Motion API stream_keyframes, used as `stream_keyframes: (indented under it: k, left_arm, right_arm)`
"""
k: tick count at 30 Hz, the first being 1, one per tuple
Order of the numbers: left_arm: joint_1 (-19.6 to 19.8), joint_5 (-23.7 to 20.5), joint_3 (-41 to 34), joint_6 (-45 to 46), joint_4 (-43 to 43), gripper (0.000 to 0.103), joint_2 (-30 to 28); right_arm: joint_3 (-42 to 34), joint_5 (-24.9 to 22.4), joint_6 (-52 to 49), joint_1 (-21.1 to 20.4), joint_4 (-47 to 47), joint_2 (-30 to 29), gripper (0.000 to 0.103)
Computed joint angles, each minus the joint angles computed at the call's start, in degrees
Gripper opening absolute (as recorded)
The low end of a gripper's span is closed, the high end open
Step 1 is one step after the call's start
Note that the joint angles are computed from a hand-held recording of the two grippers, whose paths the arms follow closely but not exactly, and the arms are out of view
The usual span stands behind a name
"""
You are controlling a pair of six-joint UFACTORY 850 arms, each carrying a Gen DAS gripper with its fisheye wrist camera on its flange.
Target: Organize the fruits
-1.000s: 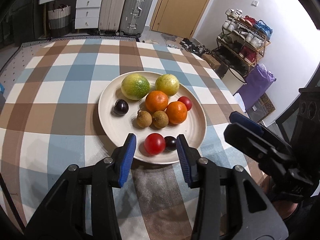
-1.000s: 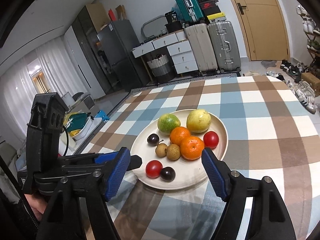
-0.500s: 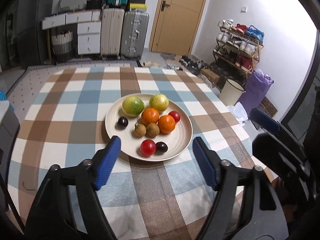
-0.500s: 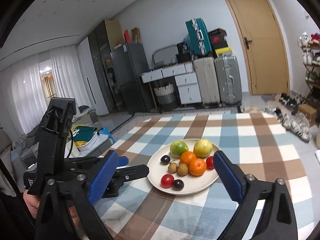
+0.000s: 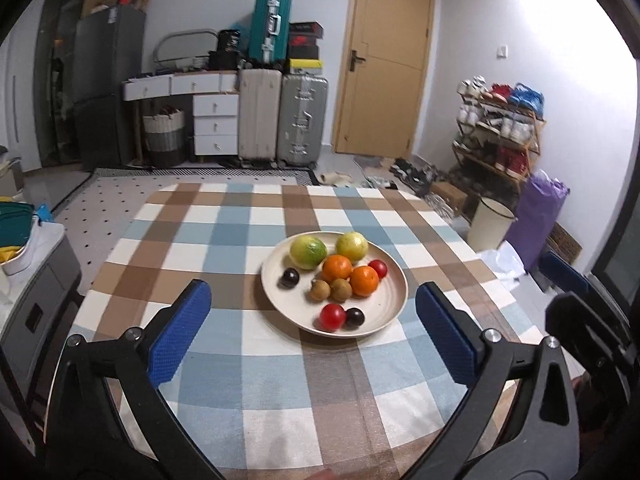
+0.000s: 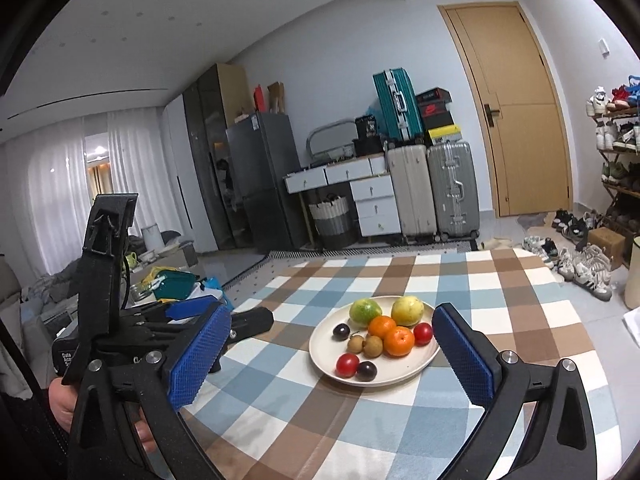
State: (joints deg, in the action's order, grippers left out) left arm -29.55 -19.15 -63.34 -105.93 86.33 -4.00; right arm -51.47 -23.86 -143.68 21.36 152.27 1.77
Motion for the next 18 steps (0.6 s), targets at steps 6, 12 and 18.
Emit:
stream_keyframes:
  k: [6, 12, 18]
  left_arm:
    - [-1.22, -5.26, 3.88, -7.09, 4.16, 0.102, 2.54]
    - [-2.04, -9.20, 7.09, -11.52, 7.36, 0.102, 4.52]
    - [-3.19, -12.64, 10.15, -15.79, 11.81, 0.102, 6.48]
  right_arm:
    - [2.77, -1.86, -6.14, 0.53, 5.31, 2.17, 0.103]
    - [5.02, -2.95, -13.27, 1.29, 12.47, 3.81, 0.102]
    - [6.44, -3.20, -19.44, 2.35, 17.83, 4.96, 0.102]
